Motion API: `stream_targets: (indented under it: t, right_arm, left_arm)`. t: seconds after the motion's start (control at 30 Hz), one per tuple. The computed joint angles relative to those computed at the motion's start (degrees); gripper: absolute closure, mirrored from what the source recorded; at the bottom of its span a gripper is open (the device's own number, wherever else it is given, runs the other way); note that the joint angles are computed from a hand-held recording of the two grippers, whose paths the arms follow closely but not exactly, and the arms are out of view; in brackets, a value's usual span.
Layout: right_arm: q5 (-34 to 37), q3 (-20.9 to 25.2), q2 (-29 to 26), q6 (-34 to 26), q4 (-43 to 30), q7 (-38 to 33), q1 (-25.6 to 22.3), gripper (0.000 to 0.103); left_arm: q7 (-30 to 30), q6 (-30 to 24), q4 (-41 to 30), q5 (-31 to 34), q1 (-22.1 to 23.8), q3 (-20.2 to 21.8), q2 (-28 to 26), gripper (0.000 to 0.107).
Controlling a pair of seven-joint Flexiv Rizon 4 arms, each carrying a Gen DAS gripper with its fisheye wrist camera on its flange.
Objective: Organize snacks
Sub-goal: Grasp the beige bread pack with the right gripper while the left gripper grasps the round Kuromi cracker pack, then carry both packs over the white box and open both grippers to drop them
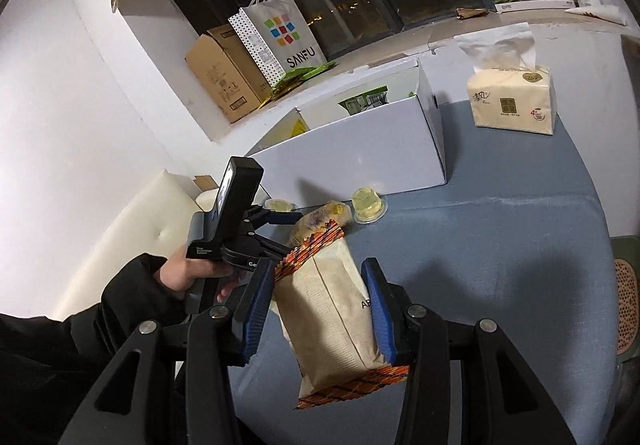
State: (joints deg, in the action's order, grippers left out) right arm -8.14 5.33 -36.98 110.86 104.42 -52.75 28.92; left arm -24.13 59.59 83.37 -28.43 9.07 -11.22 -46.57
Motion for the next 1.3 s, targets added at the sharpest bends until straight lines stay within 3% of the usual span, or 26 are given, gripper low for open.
stream_targets:
  t: [0.1, 0.27, 0.33, 0.4, 0.43, 0.67, 0.83, 0.97, 1.07, 1.13, 1.3]
  right_arm:
    - [0.5, -1.0, 0.0, -0.4, -0.1, -0.1, 1.1, 0.054]
    - [0.5, -0.8, -0.2, -0.5, -0.3, -0.5, 1.2, 0.054]
    - [0.0, -0.3, -0.5, -0.8, -0.5, -0.5, 0.7, 0.054]
    - [-0.3, 0.1, -0.6, -0.9, -0.7, -0.5, 0.5, 0.054]
    - [-0.3, 0.1, -0.6, -0.8, -0.7, -0.5, 0.6, 0.054]
    - [-1.8, 1.8, -1.3, -1.0, -1.3, -0.3, -0.9, 0.054]
    - [-2.6, 2.4, -1.5, -0.8, -1.2, -0.2, -1.5, 0.054]
    - [-2.8, 2.7, -1.5, -0.8, -1.1, 0.1, -1.8, 0.054]
    - [-3.2, 3.4, -1.7, -0.8, -1.2, 0.4, -2.5, 0.054]
    - [-3.5, 3.6, -1.8, -0.8, -1.2, 0.6, -2.8, 0.054]
    - [-3.2, 2.5, -1.4, -1.1, -1.2, 0.7, -1.8, 0.054]
  left_arm:
    - [1.4, -0.2, 2.0, -1.8, 1.5, -1.6, 1.2, 0.038]
    - [4.8, -0.4, 6.9, -7.0, 4.0, -4.1, 4.4, 0.039]
    - [4.2, -2.2, 7.9, -7.5, 3.7, -2.9, 5.3, 0.034]
    - [2.7, -2.9, 9.0, -7.5, 2.8, -1.1, 5.9, 0.015]
    - [2.3, -2.7, 9.2, -7.3, 2.4, -0.5, 6.1, 0.011]
    - [4.7, -5.1, 9.5, -9.0, 2.1, -0.5, 7.0, 0.006]
    - [3.0, -7.9, 2.7, -4.6, -0.4, 1.1, 3.2, 0.006]
    - [7.6, -6.1, 3.6, -4.5, 0.7, -0.3, 3.1, 0.025]
    - [8.2, -7.4, 5.0, -6.2, 1.8, -1.1, 4.0, 0.027]
    - [9.8, -5.2, 7.0, -8.3, 2.5, -2.0, 4.9, 0.027]
    - [17.7, -1.2, 14.4, -21.9, 6.8, -7.0, 10.9, 0.027]
